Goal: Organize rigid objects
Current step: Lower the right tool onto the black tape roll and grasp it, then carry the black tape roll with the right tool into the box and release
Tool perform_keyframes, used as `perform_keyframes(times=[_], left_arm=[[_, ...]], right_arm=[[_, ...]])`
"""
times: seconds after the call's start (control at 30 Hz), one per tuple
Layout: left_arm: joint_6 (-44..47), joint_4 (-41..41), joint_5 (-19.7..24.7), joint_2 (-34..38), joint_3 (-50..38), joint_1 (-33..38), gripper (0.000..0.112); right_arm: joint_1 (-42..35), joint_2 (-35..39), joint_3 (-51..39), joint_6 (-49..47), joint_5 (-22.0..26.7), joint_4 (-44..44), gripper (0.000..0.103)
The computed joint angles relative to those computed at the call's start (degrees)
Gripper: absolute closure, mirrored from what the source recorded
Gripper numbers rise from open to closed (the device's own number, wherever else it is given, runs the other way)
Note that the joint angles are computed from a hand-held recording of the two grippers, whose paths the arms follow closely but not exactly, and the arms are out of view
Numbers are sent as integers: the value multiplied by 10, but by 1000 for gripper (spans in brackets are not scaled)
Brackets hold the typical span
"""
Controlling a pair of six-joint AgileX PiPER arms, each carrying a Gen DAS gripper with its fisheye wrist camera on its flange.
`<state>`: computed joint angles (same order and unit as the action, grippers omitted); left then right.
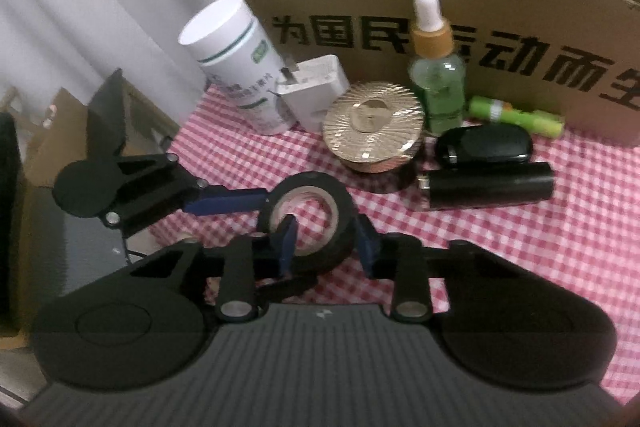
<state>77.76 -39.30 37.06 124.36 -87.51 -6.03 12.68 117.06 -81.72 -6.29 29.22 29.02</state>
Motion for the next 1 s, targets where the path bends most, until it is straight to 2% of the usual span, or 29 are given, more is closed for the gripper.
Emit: perform_keyframes(times=[0.1, 0.3, 0.43, 0.57, 0.67, 1.0], left_arm=[[3, 1, -1, 4, -4, -6, 50], [-23, 27, 9, 22, -35, -13, 38], [-38, 31, 26, 36, -58, -13, 37], [-31, 18, 34, 41, -64, -11, 45], [-23, 8, 32, 44, -66, -10, 46], [31, -36, 24, -7, -7, 5, 46]], right_arm=[[-7, -2, 0, 11, 9, -8, 80], [-8, 10, -13, 19, 20, -22, 80], [-6, 26, -33, 25, 31, -37, 80], [-3, 31, -41, 23, 32, -46, 81], [-2, 33, -43, 21, 30, -52, 81], [-4, -3, -3, 17, 11, -35, 84]])
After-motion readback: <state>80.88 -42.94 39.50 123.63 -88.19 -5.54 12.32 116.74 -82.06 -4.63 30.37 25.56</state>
